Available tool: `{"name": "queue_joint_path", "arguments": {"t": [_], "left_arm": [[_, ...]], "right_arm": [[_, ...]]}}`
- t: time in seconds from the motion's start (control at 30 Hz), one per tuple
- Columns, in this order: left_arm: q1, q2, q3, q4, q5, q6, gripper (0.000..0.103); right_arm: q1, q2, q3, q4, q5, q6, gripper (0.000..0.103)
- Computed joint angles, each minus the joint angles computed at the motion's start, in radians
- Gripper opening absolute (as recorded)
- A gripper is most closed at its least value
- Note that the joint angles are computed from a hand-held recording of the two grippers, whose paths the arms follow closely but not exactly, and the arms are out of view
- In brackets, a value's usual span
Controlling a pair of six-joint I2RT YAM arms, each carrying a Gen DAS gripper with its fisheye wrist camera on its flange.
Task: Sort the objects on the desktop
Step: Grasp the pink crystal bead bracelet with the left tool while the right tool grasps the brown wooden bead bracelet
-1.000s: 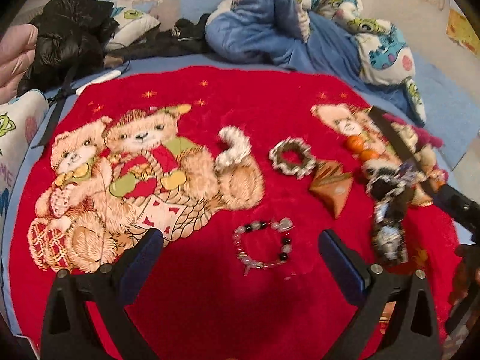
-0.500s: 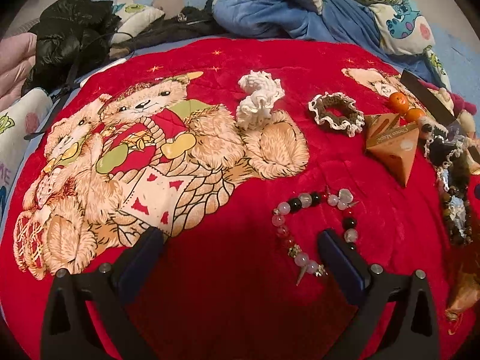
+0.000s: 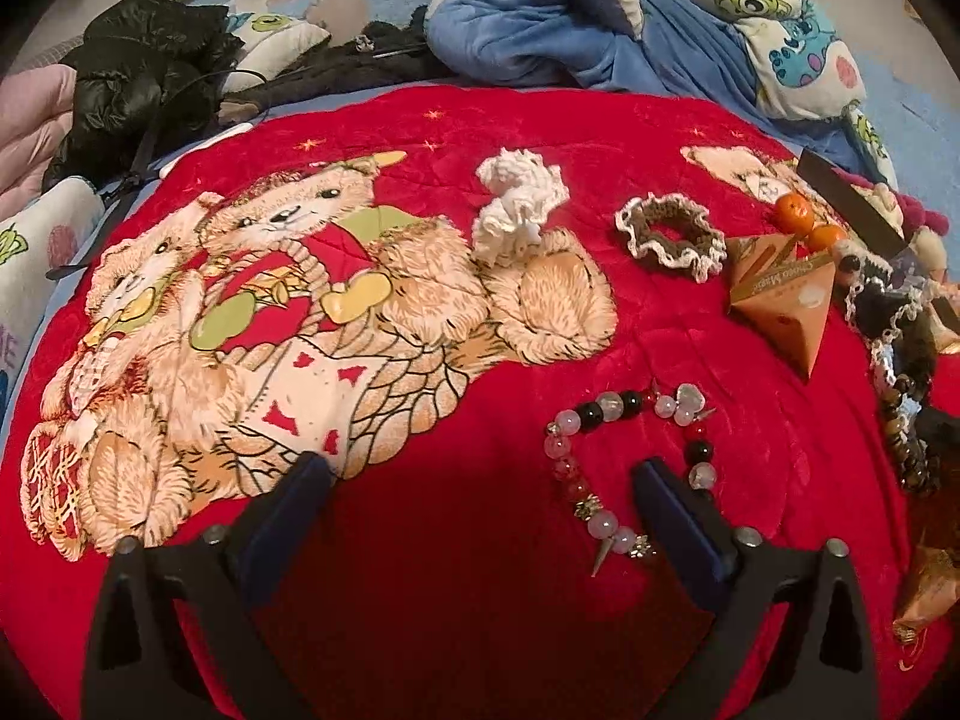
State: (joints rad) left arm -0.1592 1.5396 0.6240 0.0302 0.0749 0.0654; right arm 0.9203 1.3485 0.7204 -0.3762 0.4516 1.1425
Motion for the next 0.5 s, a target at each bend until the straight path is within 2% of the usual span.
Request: {"name": "queue_joint_path", "arguments": {"t": [0.03,0.07,0.1,0.13,0.17,0.23,0.3,0.5], "left_arm": [[0.002,-0.011,-0.004,0.001,0.002,-0.004,0.086],[0.007,-0.03,-0.011,-0.004,0.011,-0.008,0.073],[0.012,-0.044,-0.015,-0.01,0.027,-0.009,0.06],[0.017,-0.052,-0.014,-0.02,0.04,-0.009,0.054],[0.02,-0.073,-0.02,-0.035,0.063,-0.009,0.037],[0.031,-0.101,-0.03,-0.052,0.099,-0.019,0.015],[0.036,-0.132,-0.04,-0.074,0.113,-0.048,0.009],[0.079,-0.222,-0.071,-0.139,0.175,-0.063,0.008]], "right_arm": [[-0.001,-0.004,-0.005,-0.002,0.001,0.01,0.021],[-0.004,-0.019,-0.023,0.014,-0.007,0.021,0.015],[-0.004,-0.027,-0.032,0.02,-0.013,0.027,0.015],[-0.001,-0.035,-0.037,0.023,-0.014,0.031,0.014],[0.002,-0.04,-0.04,0.028,-0.016,0.031,0.012],[0.011,-0.041,-0.037,0.023,-0.016,0.039,0.012],[0.024,-0.046,-0.036,0.025,-0.012,0.048,0.011],[0.071,-0.043,0.002,0.002,0.01,0.05,0.011]]}}
